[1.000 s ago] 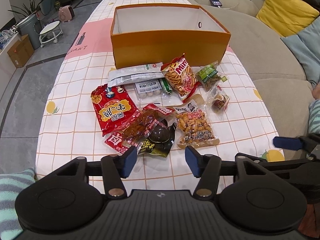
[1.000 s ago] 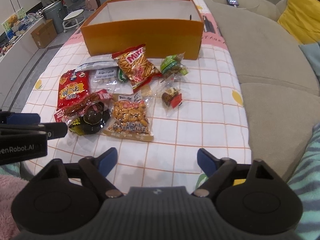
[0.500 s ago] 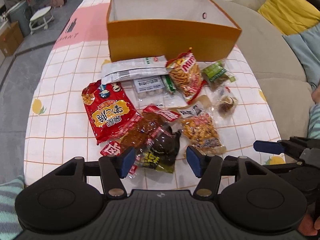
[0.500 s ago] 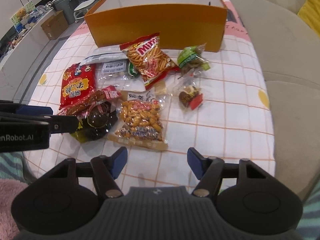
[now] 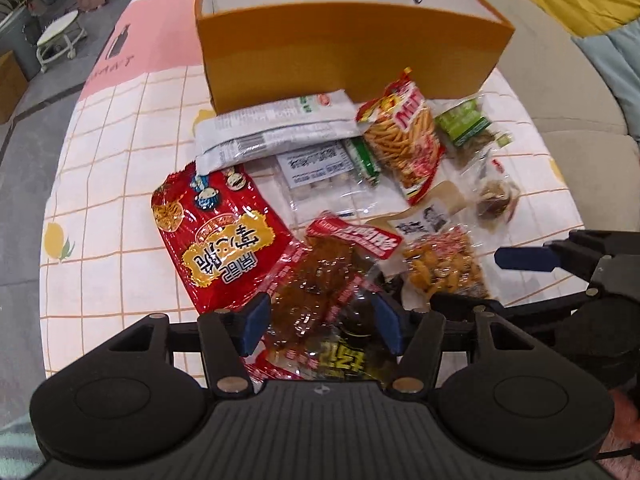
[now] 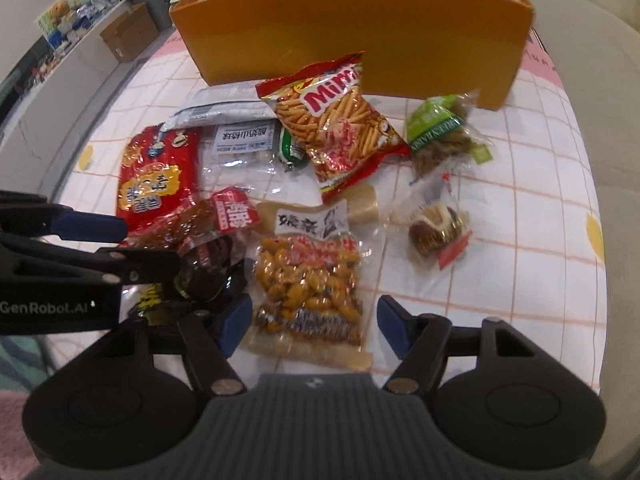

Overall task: Organize snacks
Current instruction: 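Lower left tool to red-labelled duck packet while right tool lowers to peanut packet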

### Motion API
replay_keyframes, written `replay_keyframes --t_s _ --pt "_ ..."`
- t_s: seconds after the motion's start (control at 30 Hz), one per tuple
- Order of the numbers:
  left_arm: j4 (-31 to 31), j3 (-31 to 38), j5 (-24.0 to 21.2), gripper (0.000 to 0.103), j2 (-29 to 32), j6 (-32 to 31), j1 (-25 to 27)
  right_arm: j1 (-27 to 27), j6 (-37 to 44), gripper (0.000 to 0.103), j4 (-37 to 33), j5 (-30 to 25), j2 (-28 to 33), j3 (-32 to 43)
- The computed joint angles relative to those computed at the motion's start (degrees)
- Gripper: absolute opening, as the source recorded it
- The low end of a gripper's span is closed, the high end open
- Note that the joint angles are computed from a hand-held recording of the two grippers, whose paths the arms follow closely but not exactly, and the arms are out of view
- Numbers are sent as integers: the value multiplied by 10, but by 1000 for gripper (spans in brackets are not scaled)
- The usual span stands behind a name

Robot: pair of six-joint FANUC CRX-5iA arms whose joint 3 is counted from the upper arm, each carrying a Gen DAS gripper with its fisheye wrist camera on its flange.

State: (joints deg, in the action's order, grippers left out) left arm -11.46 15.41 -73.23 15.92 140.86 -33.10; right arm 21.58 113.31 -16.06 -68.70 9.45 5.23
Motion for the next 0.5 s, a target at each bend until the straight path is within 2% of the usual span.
replay_keyframes --t_s 0.13,0.37,0.5 --pt "25 -19 12 68 -3 -11 15 5 9 70 0 8 9 1" --pt "60 -55 59 70 -17 -13 35 10 18 73 0 30 19 -4" --pt "83 -51 61 69 -10 -37 38 1 28 60 -7 19 22 3"
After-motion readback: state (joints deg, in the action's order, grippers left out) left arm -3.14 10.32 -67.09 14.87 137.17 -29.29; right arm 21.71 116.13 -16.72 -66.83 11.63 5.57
